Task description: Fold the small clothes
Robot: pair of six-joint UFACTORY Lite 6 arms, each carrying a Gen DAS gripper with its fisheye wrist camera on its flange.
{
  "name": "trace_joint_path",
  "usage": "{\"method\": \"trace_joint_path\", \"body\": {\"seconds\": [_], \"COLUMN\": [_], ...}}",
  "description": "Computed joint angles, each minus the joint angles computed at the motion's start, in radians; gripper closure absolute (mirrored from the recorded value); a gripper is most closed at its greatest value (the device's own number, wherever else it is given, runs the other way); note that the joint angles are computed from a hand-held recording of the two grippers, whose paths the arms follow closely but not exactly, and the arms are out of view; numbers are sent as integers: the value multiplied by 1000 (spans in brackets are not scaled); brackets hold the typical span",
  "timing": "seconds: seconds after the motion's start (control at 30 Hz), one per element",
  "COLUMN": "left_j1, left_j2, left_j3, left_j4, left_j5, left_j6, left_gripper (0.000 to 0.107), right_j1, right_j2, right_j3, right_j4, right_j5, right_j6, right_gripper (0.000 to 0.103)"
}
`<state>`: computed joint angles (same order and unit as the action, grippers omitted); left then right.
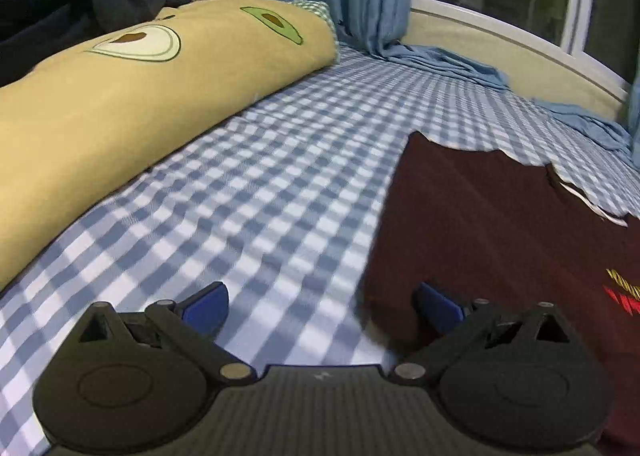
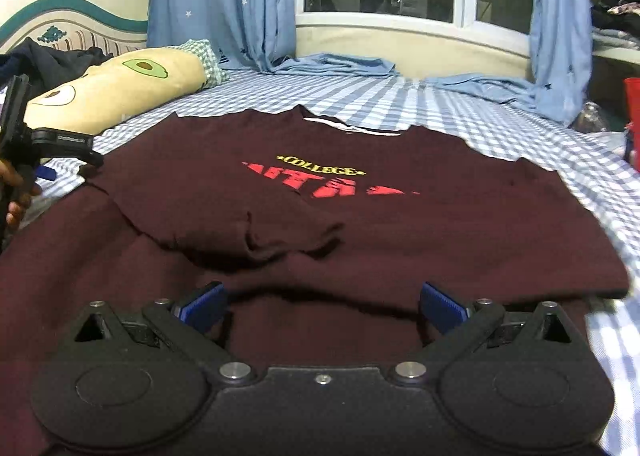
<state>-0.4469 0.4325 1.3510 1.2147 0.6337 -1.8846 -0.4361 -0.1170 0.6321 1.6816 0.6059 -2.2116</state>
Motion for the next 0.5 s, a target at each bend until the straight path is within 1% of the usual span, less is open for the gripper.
{"method": "trace_joint_path", "body": {"seconds": [0.07, 0.17, 0.23, 0.33, 0.43, 0.5], "left_j1": [-27, -107, -179, -317, -505, -624], "left_j2": [-73, -205, -306, -441, -553, -595], "left_j3": [-88, -226, -328, -450, -544, -571], "left_j4": [17, 41, 65, 47, 3, -41], "left_j5": [-6, 52, 101, 195, 335, 419], "left_j6": [-45, -126, -178, -219, -291, -322], "left_gripper": [5, 5, 5, 5, 5, 5], "right_j1": [-112, -298, -464, -680, -832, -945], "right_j2": [-44, -106, -143, -177, -216, -234], "right_j3": [-56, -127, -162, -193, -222, -241], "right_j4": [-38, -134, -225, -345, -430, -496], "right_j5": [81, 215, 334, 477, 555, 625], "right_j6": [-19, -32, -57, -111, -169, -224], "right_gripper": [0, 0, 0, 0, 0, 0]}}
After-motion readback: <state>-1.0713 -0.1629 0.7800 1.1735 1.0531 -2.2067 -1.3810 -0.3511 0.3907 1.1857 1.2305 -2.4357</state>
